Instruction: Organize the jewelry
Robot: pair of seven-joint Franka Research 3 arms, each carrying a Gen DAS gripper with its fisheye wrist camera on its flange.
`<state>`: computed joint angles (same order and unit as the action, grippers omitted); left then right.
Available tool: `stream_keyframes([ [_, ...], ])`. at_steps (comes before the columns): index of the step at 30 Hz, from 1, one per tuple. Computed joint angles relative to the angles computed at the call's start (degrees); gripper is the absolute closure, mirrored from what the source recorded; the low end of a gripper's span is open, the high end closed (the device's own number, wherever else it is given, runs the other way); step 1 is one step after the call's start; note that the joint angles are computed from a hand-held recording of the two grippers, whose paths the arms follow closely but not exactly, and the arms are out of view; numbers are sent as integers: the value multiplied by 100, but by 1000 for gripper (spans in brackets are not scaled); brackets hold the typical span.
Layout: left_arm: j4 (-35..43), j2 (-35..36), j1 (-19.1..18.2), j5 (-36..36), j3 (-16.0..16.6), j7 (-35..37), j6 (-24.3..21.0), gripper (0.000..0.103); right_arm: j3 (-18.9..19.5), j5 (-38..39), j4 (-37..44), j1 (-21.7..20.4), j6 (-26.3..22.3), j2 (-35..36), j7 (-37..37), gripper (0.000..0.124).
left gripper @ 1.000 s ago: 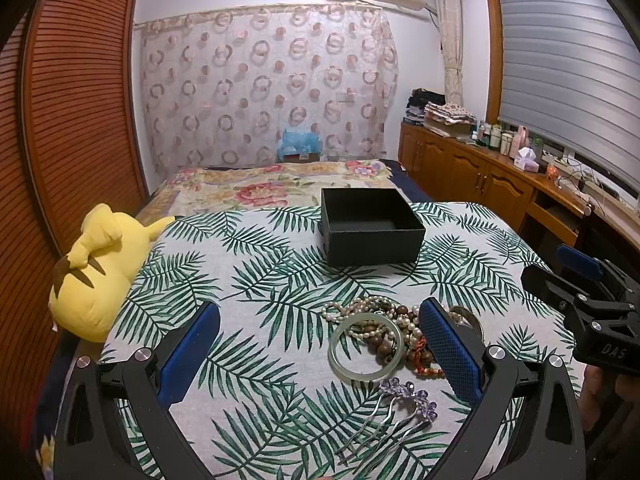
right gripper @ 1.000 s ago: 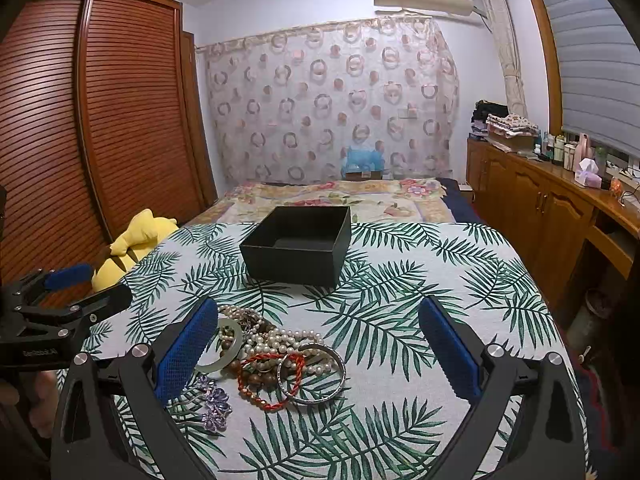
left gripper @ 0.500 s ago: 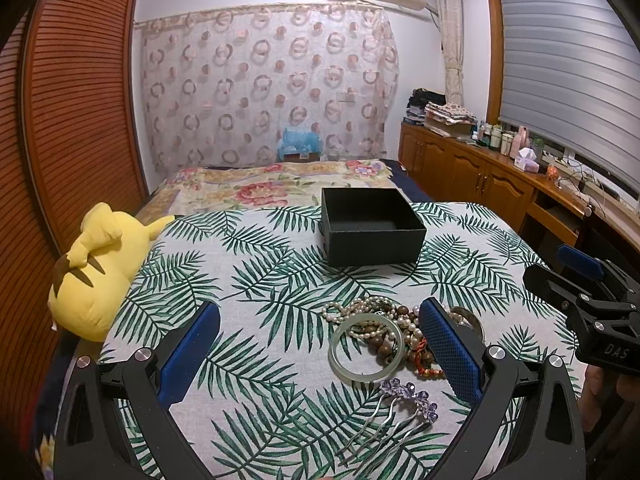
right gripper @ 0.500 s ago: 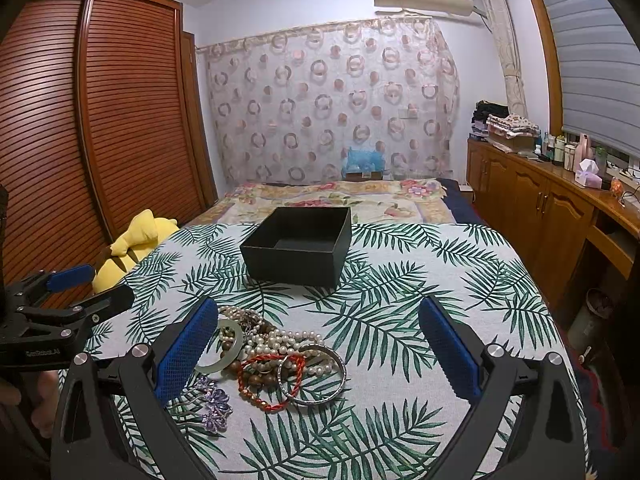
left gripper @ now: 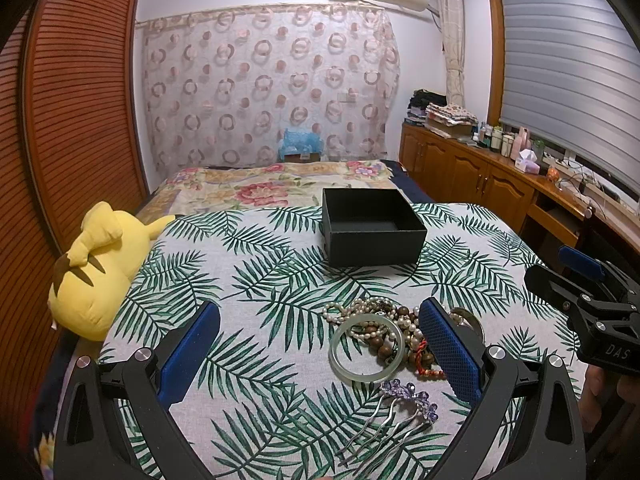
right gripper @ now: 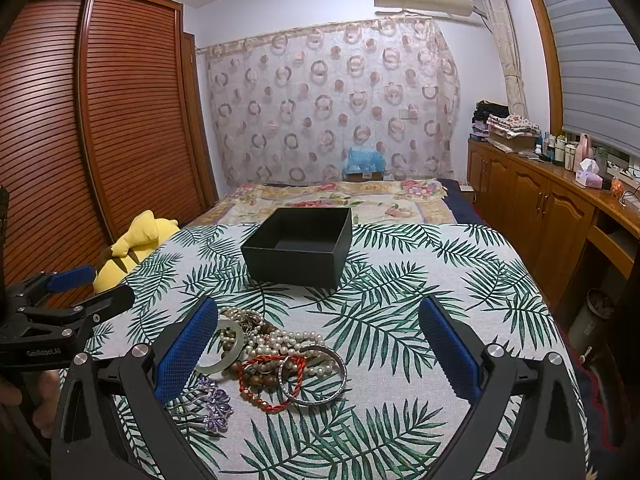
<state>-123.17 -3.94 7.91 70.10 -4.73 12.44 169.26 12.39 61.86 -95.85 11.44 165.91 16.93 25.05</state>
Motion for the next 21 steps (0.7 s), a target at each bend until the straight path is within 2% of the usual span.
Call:
stream_keyframes([
  [21,-1,0,-1,9,6,-14,11,7,-4,69,-19,-6,-14,-26,-54,23],
])
